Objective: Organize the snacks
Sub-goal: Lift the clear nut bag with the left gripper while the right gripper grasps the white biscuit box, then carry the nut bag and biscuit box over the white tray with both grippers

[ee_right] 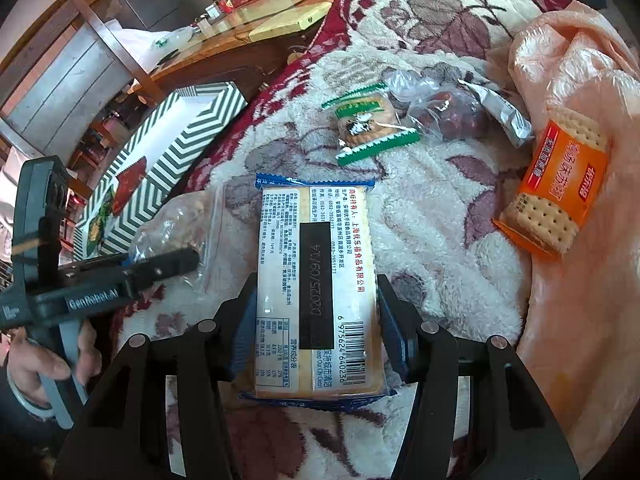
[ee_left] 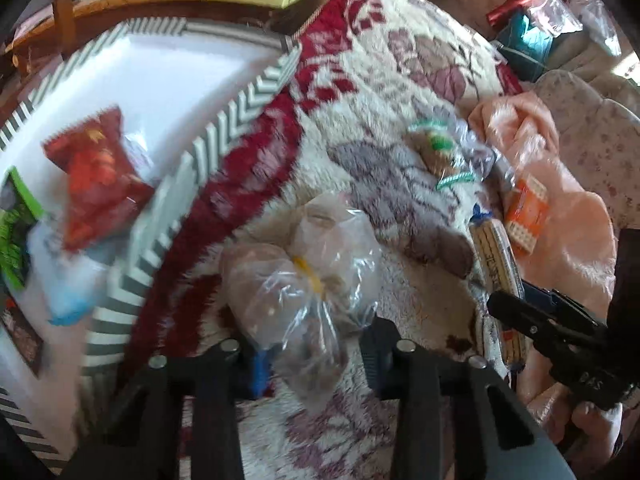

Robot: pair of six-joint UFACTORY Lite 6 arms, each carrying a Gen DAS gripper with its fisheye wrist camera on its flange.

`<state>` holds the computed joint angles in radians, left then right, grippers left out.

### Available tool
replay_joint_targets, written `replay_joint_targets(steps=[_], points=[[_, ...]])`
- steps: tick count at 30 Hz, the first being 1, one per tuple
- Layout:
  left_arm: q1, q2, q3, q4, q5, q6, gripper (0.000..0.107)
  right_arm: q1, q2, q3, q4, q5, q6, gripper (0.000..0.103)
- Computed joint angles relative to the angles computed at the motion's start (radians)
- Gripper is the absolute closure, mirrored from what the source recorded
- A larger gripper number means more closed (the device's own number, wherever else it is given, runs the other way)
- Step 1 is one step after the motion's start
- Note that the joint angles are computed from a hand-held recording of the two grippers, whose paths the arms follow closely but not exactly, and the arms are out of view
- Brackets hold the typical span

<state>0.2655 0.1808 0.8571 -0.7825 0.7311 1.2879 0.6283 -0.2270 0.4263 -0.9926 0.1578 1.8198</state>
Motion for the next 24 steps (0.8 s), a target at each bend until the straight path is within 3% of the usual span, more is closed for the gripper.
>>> replay_joint_targets(steps=[7,24], points=[[0.108,-0.119,0.025,-0.026,0.148,0.068,0.070,0.050,0.010,0.083,0.119,0.069,-0.128,0.049],[0.248,-0.068,0.188,-0.046,0.155,0.111,0.070,0.124,0.262,0.464,0.301,0.162,-0.398,0.049]])
